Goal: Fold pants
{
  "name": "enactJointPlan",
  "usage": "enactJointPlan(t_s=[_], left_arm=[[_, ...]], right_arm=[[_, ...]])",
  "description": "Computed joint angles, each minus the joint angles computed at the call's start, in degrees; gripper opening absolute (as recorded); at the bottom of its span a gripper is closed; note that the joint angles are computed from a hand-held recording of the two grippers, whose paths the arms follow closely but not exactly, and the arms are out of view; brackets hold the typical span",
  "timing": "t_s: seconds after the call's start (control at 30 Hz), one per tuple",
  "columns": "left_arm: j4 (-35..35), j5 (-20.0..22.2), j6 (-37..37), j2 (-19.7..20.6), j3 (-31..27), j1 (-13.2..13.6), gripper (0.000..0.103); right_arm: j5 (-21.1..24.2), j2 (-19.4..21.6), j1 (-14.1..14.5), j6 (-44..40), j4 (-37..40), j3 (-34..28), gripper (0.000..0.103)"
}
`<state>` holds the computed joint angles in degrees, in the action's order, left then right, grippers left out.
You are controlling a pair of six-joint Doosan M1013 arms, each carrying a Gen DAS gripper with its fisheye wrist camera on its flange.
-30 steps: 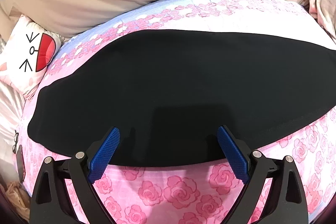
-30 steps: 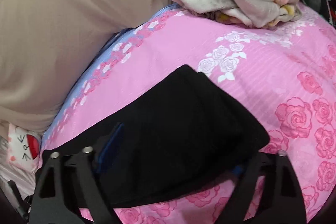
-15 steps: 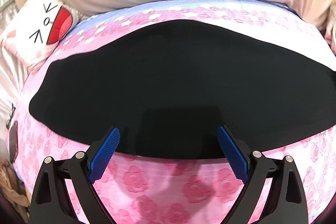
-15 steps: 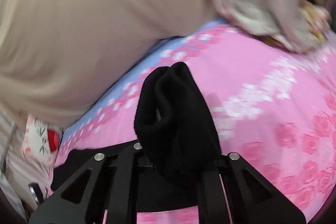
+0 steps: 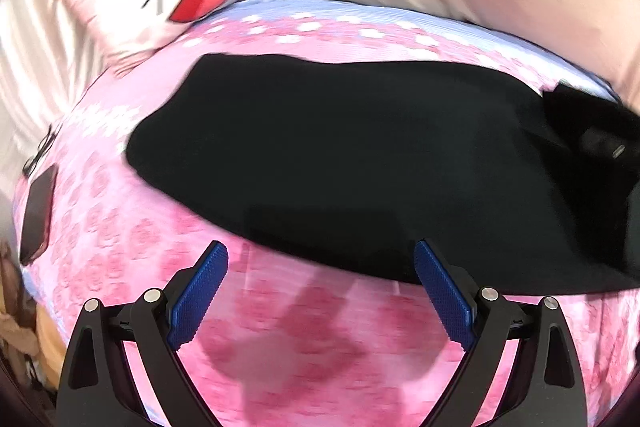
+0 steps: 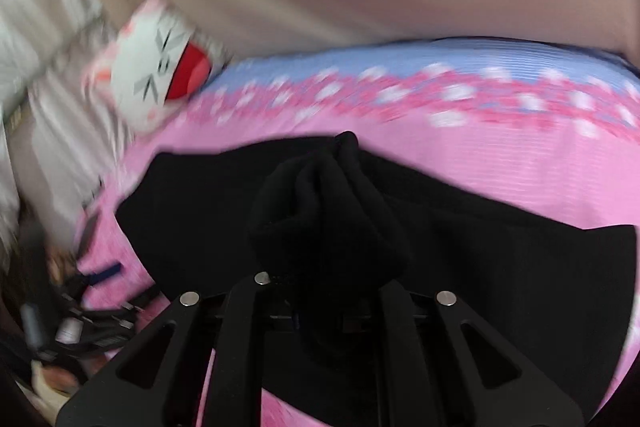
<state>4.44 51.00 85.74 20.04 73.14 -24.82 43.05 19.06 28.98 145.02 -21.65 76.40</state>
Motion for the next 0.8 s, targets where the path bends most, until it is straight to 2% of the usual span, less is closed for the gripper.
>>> enactJointPlan(t_s=[0.13,0.17,0.23,0.27,0.3,0.33,0.4,0.43,0.47,0.5,0.53,0.57,0.6,0.63,0.67,0.73,0.77,0.8], left_arm=[[0.00,-0.30,-0.91,0.21,-0.47,2.02,0.092],[-0.13,-0.33,-0.87,0.31,-0.58,2.44,0.092],[0.06,-0.14,-1.23,0.71,-1.02,3.11,0.092],[-0.11,0.22,-1.37,1.04,-1.39,3.45,0.092],[-0.52,0.50,-1.46,1.33,-1.70,3.79,0.092],[-0.76,0.67,-1.64,1.63,-2.03,3.94,0.092],[-1.43,0.90,-1.63,1.97,-2.36,4.28,0.092],[-1.66,0.99,-1.55,2.11,-2.51,4.42,0.092],[-2.09,1.10,-1.43,2.26,-2.66,4.54,0.092],[-2.64,1.19,-1.07,2.46,-2.91,4.63,0.092],[-3.15,1.31,-0.71,2.57,-3.06,4.62,0.092],[-3.37,1.32,-0.51,2.57,-3.07,4.53,0.092],[-3.60,1.12,-0.14,2.53,-3.01,4.43,0.092],[-3.54,0.91,0.07,2.48,-2.92,4.29,0.092],[-3.21,0.75,0.16,2.47,-2.90,4.12,0.092],[-2.13,0.64,-0.41,2.44,-2.85,3.92,0.092],[-1.48,0.50,-1.25,2.37,-2.78,3.98,0.092],[-1.10,0.27,-2.15,2.27,-2.64,4.13,0.092]], right_arm=[[7.22,4.81,1.67,-3.53,-2.36,-5.05,0.014],[7.04,4.84,1.86,-4.26,-2.32,-5.03,0.022],[5.44,4.23,2.22,-6.03,-1.26,-4.56,0.045],[3.83,3.37,2.12,-7.08,0.88,-3.80,0.071],[1.75,2.48,2.23,-6.99,1.79,-2.87,0.086],[-1.92,0.84,2.41,-6.08,1.96,-1.13,0.086],[-5.19,-1.08,2.89,-1.72,-1.68,0.57,0.083],[-4.46,-2.46,3.32,4.26,-7.34,1.68,0.079],[-2.40,-3.33,3.39,8.16,-10.67,2.35,0.068],[-0.32,-3.95,3.37,11.17,-12.92,2.97,0.063],[2.34,-4.95,2.82,14.99,-14.73,4.35,0.062],[3.94,-5.69,2.13,16.55,-14.58,5.63,0.053],[8.07,-5.85,1.56,17.20,-13.66,5.95,0.043],[11.38,-6.34,0.38,18.25,-13.36,8.29,0.041],[11.69,-7.25,-0.80,19.56,-13.28,11.35,0.033],[5.56,-11.43,-2.17,27.52,-13.80,17.31,0.017],[5.10,-12.21,-2.51,29.48,-13.51,18.04,0.008],[7.58,-12.04,-1.98,30.15,-14.06,16.99,0.009]])
